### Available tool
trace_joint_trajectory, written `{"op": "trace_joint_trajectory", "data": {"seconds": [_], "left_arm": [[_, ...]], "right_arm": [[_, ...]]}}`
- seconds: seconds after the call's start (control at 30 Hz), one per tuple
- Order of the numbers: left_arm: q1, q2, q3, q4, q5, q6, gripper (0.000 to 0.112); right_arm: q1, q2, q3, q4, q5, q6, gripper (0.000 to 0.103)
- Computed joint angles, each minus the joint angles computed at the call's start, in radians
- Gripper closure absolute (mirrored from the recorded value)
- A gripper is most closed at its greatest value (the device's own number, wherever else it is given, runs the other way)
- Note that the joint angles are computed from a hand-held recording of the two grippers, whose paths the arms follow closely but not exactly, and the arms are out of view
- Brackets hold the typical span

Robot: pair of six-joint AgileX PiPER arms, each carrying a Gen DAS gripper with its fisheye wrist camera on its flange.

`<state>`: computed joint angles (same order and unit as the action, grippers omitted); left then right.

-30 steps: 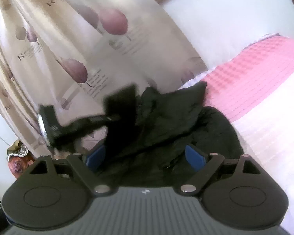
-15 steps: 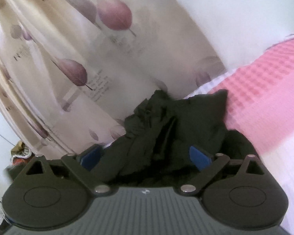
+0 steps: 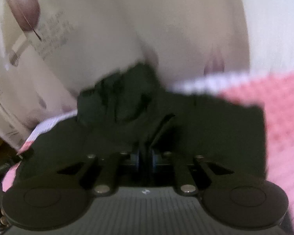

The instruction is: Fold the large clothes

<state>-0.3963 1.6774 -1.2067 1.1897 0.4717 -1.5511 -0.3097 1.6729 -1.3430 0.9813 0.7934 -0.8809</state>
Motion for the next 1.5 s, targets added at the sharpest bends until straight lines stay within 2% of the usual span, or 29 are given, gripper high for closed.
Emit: {"op": "trace_joint_trajectory", "data": {"seconds": [0.1, 0.17, 0.2, 0.23, 0.3, 0.37, 0.43, 0.53, 0.63, 0.67, 0.77, 0.83, 0.93, 1.03, 1.1, 1.2, 1.27, 1.3, 1.37, 1.4, 1.47, 1.5], "left_arm": [[0.026, 0.002, 0.055, 0.083, -0.025, -0.101, 0.050], [0.030, -0.002, 0.063, 0.085, -0.024, -0.106, 0.051], [0.020, -0.009, 0.063, 0.086, -0.011, -0.100, 0.051], [0.007, -0.026, 0.066, 0.088, 0.005, -0.094, 0.051], [-0.011, -0.078, 0.087, 0.154, -0.004, -0.146, 0.050], [-0.037, -0.113, 0.083, 0.213, -0.002, -0.188, 0.038], [-0.066, -0.101, 0.039, 0.270, 0.013, -0.212, 0.032], [-0.082, -0.013, -0.075, 0.172, 0.001, -0.104, 0.032], [-0.083, 0.102, -0.173, 0.110, 0.022, -0.033, 0.042], [-0.081, 0.129, -0.189, 0.100, 0.026, -0.024, 0.044], [-0.059, 0.199, -0.211, 0.088, 0.052, -0.017, 0.048], [-0.045, 0.216, -0.184, 0.121, 0.070, -0.051, 0.049], [-0.011, 0.221, -0.159, 0.113, 0.042, -0.074, 0.048], [-0.011, 0.229, -0.162, 0.098, 0.052, -0.029, 0.047], [-0.004, 0.233, -0.181, 0.031, 0.064, 0.042, 0.047], [0.030, 0.212, -0.176, -0.071, 0.056, 0.124, 0.047], [0.058, 0.197, -0.187, -0.169, 0.069, 0.205, 0.047], [0.064, 0.193, -0.193, -0.188, 0.099, 0.235, 0.047], [0.087, 0.177, -0.186, -0.240, 0.107, 0.313, 0.045], [0.088, 0.171, -0.173, -0.218, 0.122, 0.323, 0.041], [0.085, 0.172, -0.161, -0.175, 0.167, 0.289, 0.022], [0.101, 0.165, -0.150, -0.192, 0.151, 0.277, 0.020]], "right_arm": [[0.018, 0.027, 0.018, -0.082, -0.080, -0.017, 0.093], [0.015, 0.039, 0.064, -0.035, -0.100, -0.125, 0.093], [0.007, 0.034, 0.078, -0.002, -0.101, -0.152, 0.092], [-0.016, 0.036, 0.072, 0.034, -0.065, -0.138, 0.090], [-0.063, 0.018, 0.063, 0.086, -0.020, -0.066, 0.083], [-0.085, -0.037, 0.093, 0.178, -0.035, -0.114, 0.071], [-0.067, -0.080, 0.102, 0.240, -0.026, -0.194, 0.070], [0.032, -0.071, 0.029, 0.140, 0.008, -0.142, 0.071], [0.173, -0.022, -0.021, 0.003, -0.072, -0.112, 0.073], [0.209, 0.004, -0.040, -0.054, -0.099, -0.090, 0.079], [0.260, 0.071, -0.061, -0.239, -0.176, -0.008, 0.089], [0.241, 0.083, -0.043, -0.254, -0.198, -0.023, 0.092], [0.189, 0.094, -0.009, -0.204, -0.211, -0.089, 0.094], [0.191, 0.085, 0.017, -0.229, -0.249, -0.099, 0.095], [0.201, 0.083, 0.018, -0.257, -0.267, -0.071, 0.095], [0.163, 0.090, 0.012, -0.198, -0.228, -0.121, 0.095], [0.126, 0.102, -0.012, -0.165, -0.168, -0.134, 0.095], [0.103, 0.111, -0.034, -0.144, -0.124, -0.127, 0.095], [0.068, 0.120, -0.066, -0.135, -0.061, -0.098, 0.095], [0.057, 0.104, -0.057, -0.128, -0.052, -0.109, 0.095], [0.063, 0.063, -0.020, -0.159, -0.068, -0.146, 0.095], [0.067, 0.045, 0.000, -0.176, -0.074, -0.155, 0.095]]}}
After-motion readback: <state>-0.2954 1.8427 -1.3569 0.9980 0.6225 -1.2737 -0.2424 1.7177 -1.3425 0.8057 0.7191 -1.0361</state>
